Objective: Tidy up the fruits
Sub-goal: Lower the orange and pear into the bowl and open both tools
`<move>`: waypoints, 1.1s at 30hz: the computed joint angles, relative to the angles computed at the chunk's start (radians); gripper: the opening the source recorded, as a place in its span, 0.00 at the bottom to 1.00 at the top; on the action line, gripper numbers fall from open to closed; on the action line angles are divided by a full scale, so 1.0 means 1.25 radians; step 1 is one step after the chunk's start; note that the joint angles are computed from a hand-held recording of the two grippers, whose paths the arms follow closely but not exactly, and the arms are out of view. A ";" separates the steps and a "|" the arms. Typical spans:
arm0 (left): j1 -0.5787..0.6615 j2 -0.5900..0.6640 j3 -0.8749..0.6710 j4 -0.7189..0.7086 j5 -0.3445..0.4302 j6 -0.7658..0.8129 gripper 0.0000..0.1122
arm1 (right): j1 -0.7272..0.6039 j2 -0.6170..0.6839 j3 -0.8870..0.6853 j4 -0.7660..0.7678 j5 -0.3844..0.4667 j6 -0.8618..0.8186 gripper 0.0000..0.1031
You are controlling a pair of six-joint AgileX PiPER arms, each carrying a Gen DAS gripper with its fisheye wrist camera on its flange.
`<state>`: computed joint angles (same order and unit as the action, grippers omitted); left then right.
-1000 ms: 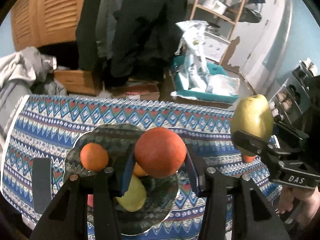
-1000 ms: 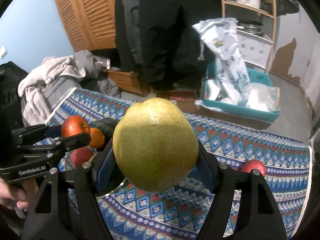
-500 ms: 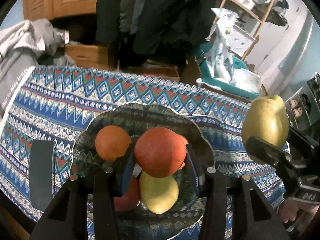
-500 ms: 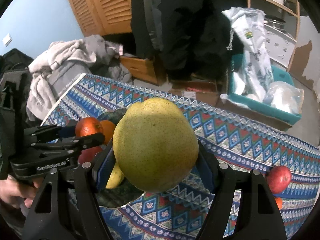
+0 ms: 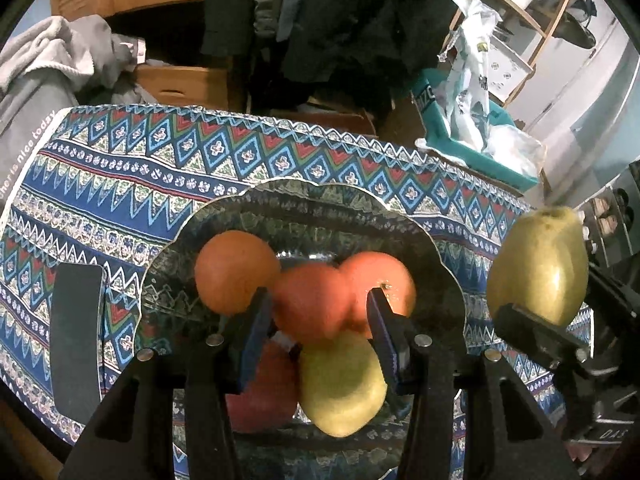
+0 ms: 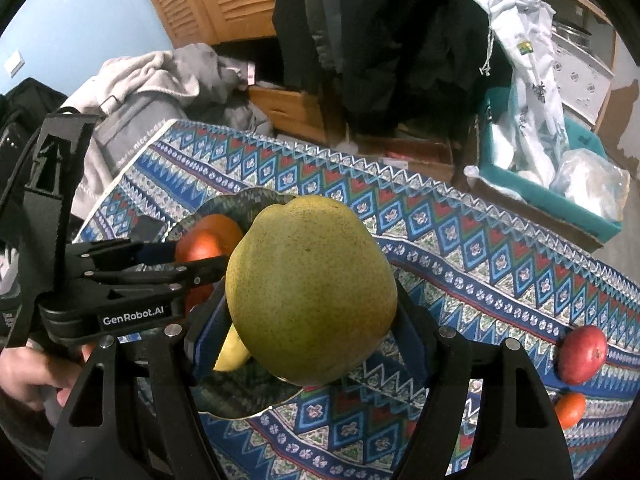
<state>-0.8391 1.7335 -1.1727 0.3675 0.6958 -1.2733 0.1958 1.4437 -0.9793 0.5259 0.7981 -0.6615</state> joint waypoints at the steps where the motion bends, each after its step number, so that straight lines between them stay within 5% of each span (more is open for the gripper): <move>1: 0.003 -0.002 0.002 -0.003 0.000 0.002 0.44 | 0.001 0.001 0.001 -0.002 -0.001 0.001 0.72; 33: -0.086 -0.138 0.117 0.045 0.092 -0.147 0.50 | 0.116 0.064 0.060 -0.059 -0.038 0.081 0.73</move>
<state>-0.9465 1.5615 -1.0267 0.4234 0.8103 -1.4566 0.3404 1.5243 -0.9042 0.4524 0.7503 -0.5597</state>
